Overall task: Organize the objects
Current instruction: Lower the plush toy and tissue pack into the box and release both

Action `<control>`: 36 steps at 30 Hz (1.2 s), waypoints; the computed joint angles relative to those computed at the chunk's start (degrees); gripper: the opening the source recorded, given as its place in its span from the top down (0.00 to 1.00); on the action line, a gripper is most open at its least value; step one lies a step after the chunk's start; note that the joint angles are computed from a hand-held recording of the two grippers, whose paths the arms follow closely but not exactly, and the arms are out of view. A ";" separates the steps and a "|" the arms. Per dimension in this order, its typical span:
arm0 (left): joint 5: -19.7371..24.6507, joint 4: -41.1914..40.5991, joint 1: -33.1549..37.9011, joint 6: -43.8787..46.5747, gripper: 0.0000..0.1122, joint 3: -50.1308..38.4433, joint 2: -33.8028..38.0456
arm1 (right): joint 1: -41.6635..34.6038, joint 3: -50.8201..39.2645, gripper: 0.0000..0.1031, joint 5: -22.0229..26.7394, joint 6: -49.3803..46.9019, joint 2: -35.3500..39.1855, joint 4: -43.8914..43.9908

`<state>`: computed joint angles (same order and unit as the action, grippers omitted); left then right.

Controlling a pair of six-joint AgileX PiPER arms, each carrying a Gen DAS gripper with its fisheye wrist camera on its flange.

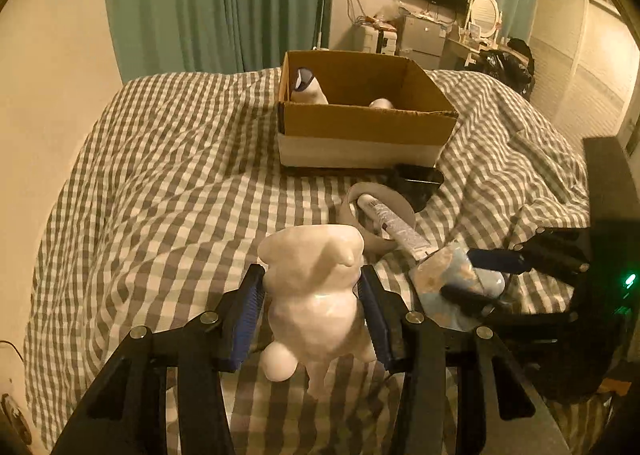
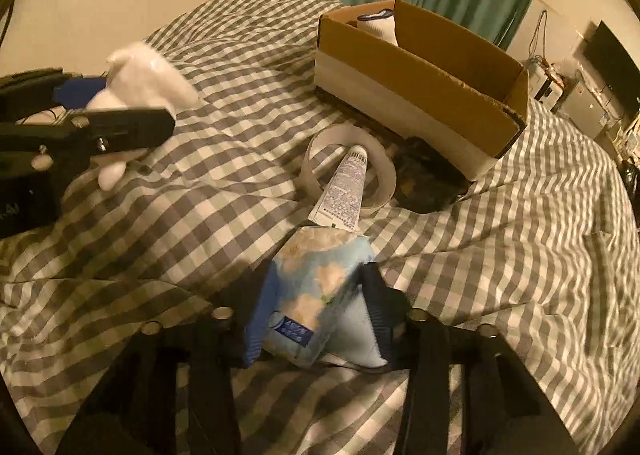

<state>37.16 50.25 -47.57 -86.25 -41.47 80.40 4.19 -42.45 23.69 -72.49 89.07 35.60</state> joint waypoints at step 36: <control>3.37 -31.25 26.17 58.29 0.56 -64.04 39.31 | 1.72 -86.88 0.85 28.63 32.69 40.85 -18.49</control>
<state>40.54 19.00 -21.40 -27.97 -105.51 119.71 5.90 -129.34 52.32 -39.80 129.92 17.11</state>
